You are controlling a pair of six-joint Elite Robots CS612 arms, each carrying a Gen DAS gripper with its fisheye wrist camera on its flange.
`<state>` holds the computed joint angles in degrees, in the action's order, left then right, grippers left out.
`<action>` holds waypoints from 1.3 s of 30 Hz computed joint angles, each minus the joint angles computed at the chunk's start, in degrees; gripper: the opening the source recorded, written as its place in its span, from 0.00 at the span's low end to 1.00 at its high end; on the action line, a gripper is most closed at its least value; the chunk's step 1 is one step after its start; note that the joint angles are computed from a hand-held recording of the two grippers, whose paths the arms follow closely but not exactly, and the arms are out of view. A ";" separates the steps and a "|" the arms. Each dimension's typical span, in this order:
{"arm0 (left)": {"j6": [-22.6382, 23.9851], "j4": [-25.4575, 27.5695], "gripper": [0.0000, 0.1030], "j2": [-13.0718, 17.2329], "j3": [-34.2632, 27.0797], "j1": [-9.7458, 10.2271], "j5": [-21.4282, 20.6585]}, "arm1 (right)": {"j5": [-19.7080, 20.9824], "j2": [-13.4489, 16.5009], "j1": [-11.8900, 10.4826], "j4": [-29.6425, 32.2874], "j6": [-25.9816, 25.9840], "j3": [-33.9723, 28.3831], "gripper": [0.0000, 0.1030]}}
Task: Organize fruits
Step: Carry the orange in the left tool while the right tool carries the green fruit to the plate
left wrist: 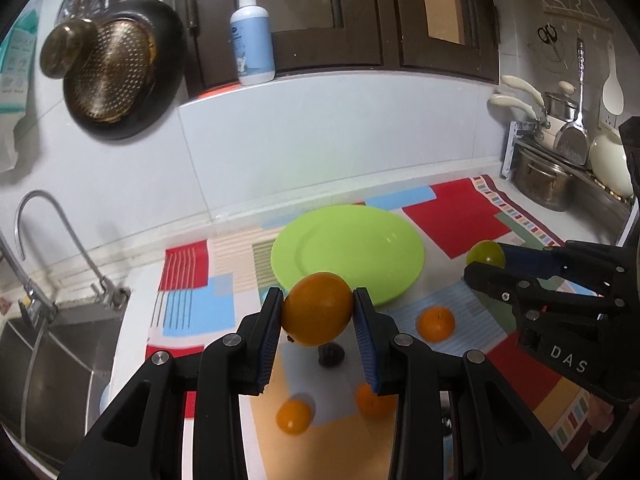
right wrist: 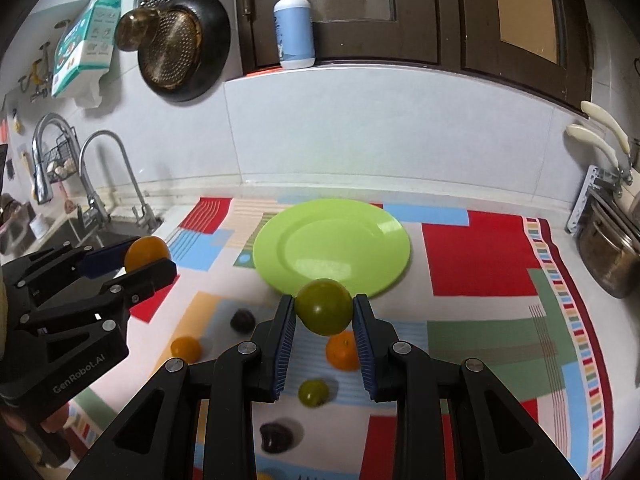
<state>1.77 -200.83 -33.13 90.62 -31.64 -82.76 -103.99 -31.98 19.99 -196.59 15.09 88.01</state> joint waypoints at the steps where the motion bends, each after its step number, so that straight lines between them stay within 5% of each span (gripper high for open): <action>1: 0.13 0.26 0.34 0.18 -0.52 0.03 -0.05 | 0.25 0.12 -0.18 0.33 0.01 -0.38 0.29; 19: 3.92 10.71 0.34 6.23 -15.13 1.12 -1.38 | -0.37 3.81 -2.92 7.84 -3.45 -10.26 0.29; 39: 5.73 28.27 0.34 14.45 -32.17 3.15 -7.02 | 6.48 10.55 -6.03 23.96 -5.12 -23.98 0.29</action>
